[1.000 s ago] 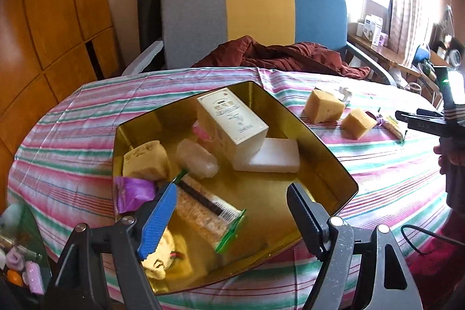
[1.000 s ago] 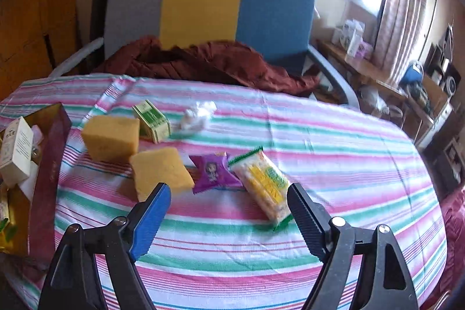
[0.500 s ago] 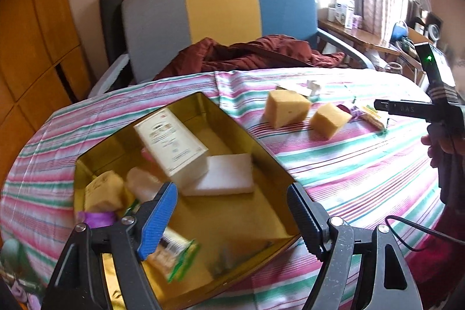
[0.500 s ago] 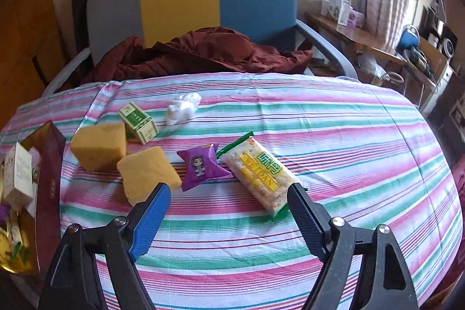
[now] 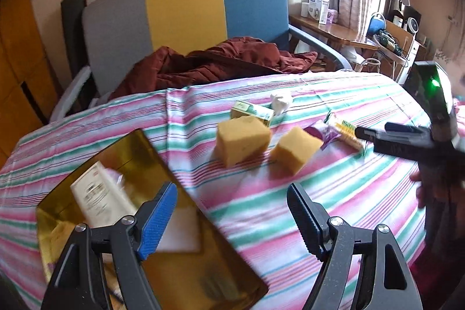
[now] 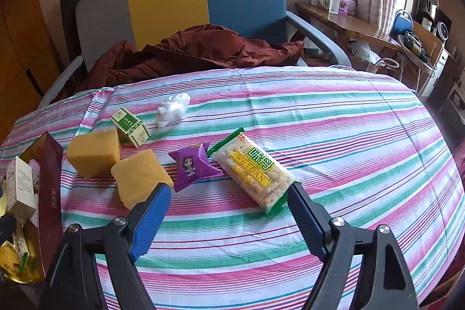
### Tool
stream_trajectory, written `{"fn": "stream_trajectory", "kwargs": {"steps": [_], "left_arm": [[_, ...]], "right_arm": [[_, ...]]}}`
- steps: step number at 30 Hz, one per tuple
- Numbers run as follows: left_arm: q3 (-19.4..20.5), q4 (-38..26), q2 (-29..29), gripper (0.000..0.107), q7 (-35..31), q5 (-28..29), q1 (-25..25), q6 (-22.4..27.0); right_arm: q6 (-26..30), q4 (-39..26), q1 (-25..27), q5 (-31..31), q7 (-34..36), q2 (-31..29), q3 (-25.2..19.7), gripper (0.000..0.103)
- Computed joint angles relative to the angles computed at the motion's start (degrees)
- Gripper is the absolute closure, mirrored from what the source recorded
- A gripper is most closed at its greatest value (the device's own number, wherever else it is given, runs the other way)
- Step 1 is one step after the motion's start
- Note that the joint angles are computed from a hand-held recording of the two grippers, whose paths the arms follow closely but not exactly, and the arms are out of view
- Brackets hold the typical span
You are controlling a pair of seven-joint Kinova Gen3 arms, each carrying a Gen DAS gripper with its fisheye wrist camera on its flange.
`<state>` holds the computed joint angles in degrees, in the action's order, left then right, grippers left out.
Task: Organize objects
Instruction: 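Move both grippers back toward the yellow sponges and green box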
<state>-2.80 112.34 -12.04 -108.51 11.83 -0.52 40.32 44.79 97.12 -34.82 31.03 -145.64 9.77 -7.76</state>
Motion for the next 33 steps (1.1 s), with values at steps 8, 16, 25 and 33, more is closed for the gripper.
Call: {"fn": "stream_trajectory", "kwargs": {"steps": [8, 16, 25, 33], "left_arm": [[2.2, -9.0, 11.0, 0.025, 5.4, 0.5, -0.9, 4.3], [2.8, -18.6, 21.0, 0.022, 12.7, 1.7, -3.4, 10.1], [4.0, -23.9, 27.2, 0.011, 21.2, -5.5, 0.2, 10.2], [5.4, -21.9, 27.7, 0.039, 17.7, -6.1, -0.2, 7.2]], "right_arm": [[-2.3, 0.9, 2.1, -3.5, 1.3, -1.1, 0.0, 0.019], [-3.8, 1.2, 3.7, -7.1, 3.4, -1.5, -0.1, 0.019], [-5.1, 1.7, 5.2, -10.8, 5.5, -1.6, 0.1, 0.019], [-4.7, 1.3, 5.2, -11.6, 6.7, -1.2, 0.1, 0.019]]}}
